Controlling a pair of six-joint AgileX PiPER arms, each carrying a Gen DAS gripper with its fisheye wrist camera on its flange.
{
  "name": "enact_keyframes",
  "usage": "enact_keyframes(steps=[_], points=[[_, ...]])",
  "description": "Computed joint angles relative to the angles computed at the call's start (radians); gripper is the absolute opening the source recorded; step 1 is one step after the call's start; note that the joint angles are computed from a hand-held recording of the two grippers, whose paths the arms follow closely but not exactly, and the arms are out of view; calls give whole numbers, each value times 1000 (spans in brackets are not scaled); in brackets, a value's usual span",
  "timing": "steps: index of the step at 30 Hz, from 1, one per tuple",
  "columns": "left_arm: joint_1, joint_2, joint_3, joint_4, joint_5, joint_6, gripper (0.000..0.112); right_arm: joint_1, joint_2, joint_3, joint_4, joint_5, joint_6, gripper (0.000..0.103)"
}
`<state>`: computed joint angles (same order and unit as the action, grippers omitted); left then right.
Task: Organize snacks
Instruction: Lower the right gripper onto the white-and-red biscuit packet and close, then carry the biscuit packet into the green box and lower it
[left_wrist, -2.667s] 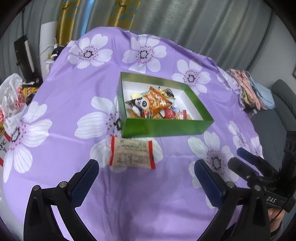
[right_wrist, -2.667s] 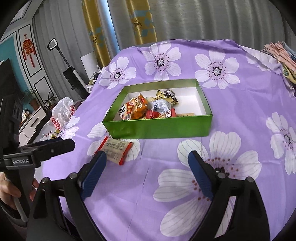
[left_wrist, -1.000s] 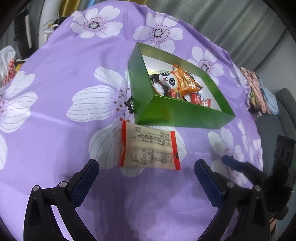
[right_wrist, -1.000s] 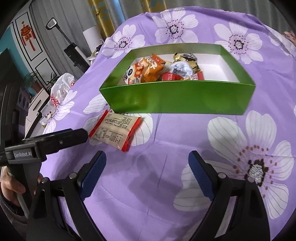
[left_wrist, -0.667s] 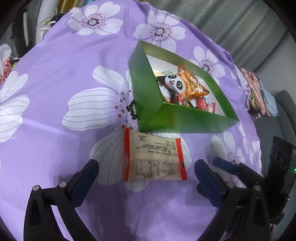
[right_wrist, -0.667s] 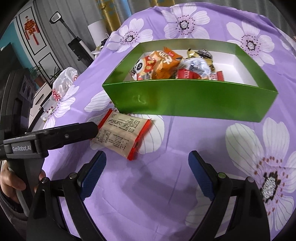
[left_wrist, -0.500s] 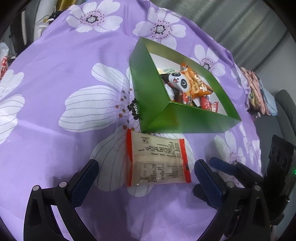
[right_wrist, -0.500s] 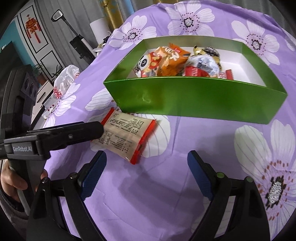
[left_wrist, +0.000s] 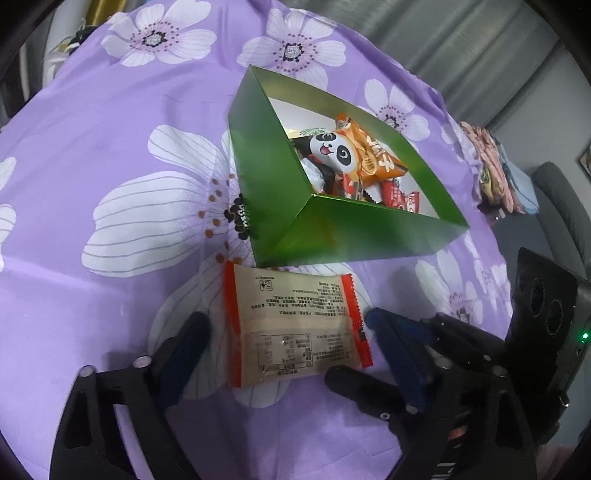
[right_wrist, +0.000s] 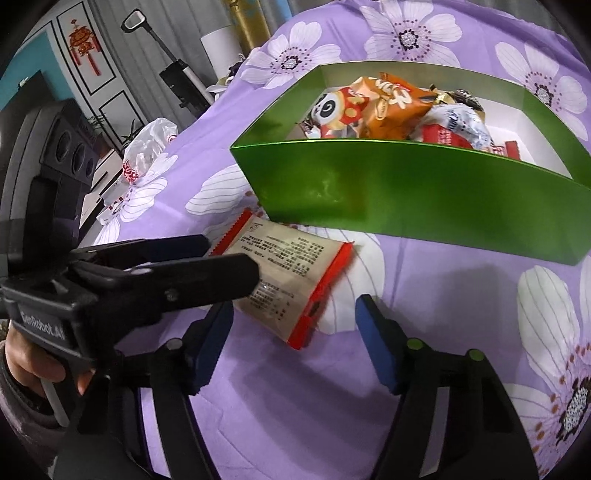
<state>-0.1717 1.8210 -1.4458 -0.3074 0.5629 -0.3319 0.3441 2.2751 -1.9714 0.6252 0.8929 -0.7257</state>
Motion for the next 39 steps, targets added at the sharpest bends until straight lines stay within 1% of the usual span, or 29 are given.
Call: enact_keyframes(steps=[3, 5, 6, 7, 9, 11, 12, 13, 14, 15, 16, 17, 20, 26, 33, 39], points=[[-11, 1, -2, 38, -2, -24, 88, 4, 17, -27, 8, 14, -3, 67], [-13, 1, -4, 56, 2, -42, 79, 7, 32, -51, 14, 32, -7, 59], [-10, 0, 0, 40, 1, -28, 68, 9, 40, -64, 16, 43, -9, 56], [-8, 0, 1, 31, 2, -20, 63, 12, 46, -74, 17, 50, -9, 51], [-12, 2, -3, 54, 11, -28, 62, 18, 51, -83, 9, 48, -3, 50], [-14, 3, -6, 56, 15, -29, 62, 17, 57, -92, 14, 56, -4, 45], [-12, 2, -4, 43, 13, -20, 59, 16, 59, -94, 20, 61, -7, 44], [-11, 1, -3, 31, 13, -11, 55, 15, 60, -97, 26, 66, -10, 41], [-11, 1, -2, 26, 14, -4, 55, 13, 64, -104, 29, 74, -12, 37], [-10, 0, 0, 19, 11, 1, 54, 12, 66, -107, 32, 81, -13, 36], [-9, -2, 5, 17, 7, 1, 50, 10, 64, -104, 37, 84, -19, 34], [-11, -6, 9, 27, 6, -11, 49, 9, 63, -100, 45, 88, -26, 30], [-16, -20, 21, 33, -2, -28, 48, 12, 42, -65, 47, 69, -43, 29], [-41, -44, 21, 71, 7, -78, 48, 1, -13, 15, 78, 41, -89, 24], [-95, -69, -2, 169, 18, -180, 48, -24, -111, 148, 133, -8, -180, 24], [-125, -72, -65, 246, 60, -236, 48, -48, -177, 217, 176, -30, -240, 24]])
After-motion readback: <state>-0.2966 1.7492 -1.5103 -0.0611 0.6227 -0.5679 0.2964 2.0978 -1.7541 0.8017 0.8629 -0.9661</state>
